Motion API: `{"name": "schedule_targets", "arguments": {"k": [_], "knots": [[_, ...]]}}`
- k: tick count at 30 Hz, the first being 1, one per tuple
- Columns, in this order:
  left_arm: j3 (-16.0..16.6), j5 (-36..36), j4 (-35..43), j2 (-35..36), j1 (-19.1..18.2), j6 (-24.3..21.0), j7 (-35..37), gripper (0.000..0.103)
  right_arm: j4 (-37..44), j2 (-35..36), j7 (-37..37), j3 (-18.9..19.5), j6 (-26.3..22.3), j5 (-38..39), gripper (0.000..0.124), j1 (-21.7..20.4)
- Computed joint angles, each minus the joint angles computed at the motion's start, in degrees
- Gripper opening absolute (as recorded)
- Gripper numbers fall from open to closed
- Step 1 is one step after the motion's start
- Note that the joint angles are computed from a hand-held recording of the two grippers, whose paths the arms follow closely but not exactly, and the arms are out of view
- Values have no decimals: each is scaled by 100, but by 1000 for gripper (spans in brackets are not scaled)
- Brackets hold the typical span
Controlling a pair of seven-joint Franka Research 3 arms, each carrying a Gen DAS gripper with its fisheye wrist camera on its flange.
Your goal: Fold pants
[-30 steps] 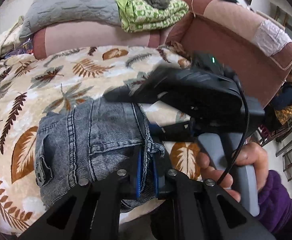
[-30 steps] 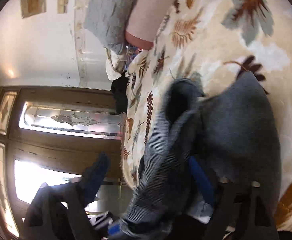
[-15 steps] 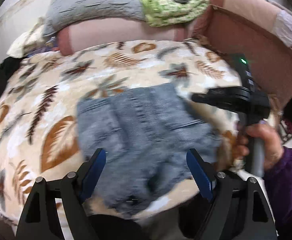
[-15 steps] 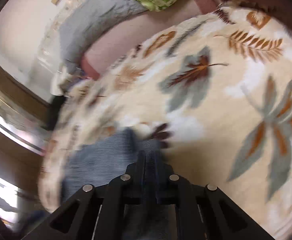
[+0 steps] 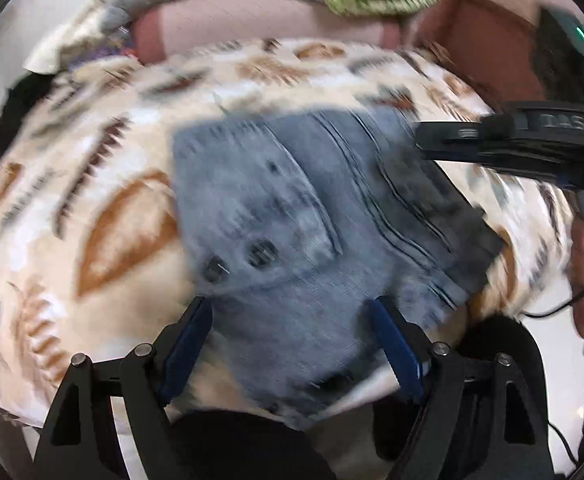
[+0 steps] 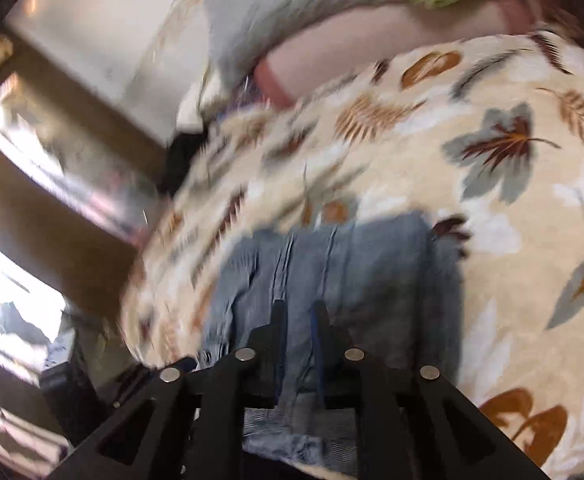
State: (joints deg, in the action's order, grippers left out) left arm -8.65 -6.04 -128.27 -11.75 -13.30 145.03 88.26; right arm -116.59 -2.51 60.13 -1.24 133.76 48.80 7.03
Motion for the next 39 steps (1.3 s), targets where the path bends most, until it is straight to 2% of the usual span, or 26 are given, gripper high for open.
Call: {"name": "schedule_targets", "arguments": {"k": [3,4,6,7,10,12,14,18,22,24,27,28,31,35,39], "knots": [[-35,56,-185,-40,-22,174,-19,82,-137,132,674,96,-266,-1284,16,44],[22,-92,-202,-32,-72,167,127,82,-237,125,651,79,-269,-1280,16,33],[47,-193,-217,-29,-89,166,220,83,-517,13,296,-9,-193,-655,16,-28],[62,-248,-199,-26,-96,144,266,83,-546,2,256,-68,-344,-476,16,-77],[158,-624,-83,-86,-112,1,411,83,-388,61,458,-153,-780,-487,16,-209],[167,-609,-90,-219,-48,134,417,83,-249,66,610,-165,-929,-532,19,-270],[101,-255,-40,-267,80,344,234,83,-252,-48,653,-132,-626,-663,23,-278],[-27,538,417,106,354,454,-379,83,-134,-1,608,-100,91,-324,57,-234],[-178,1479,1028,758,529,235,-1265,83,157,320,470,27,654,-37,58,-106],[-196,1856,1305,1070,539,77,-1642,83,409,574,455,96,734,-46,58,-57],[-174,2037,1585,1445,520,-155,-1900,83,689,988,970,135,732,-610,58,-15],[-166,2088,1687,1564,510,-307,-1977,86,856,1231,1260,50,591,-846,58,31],[-113,2036,1897,1890,534,-483,-2220,103,1032,1504,1020,233,437,-275,58,-281],[-138,1590,1987,1905,633,-678,-2098,103,1030,1425,1148,253,335,-409,58,-325],[-125,1957,1394,1300,593,-374,-2220,102,549,911,978,223,276,16,58,-415]]}}
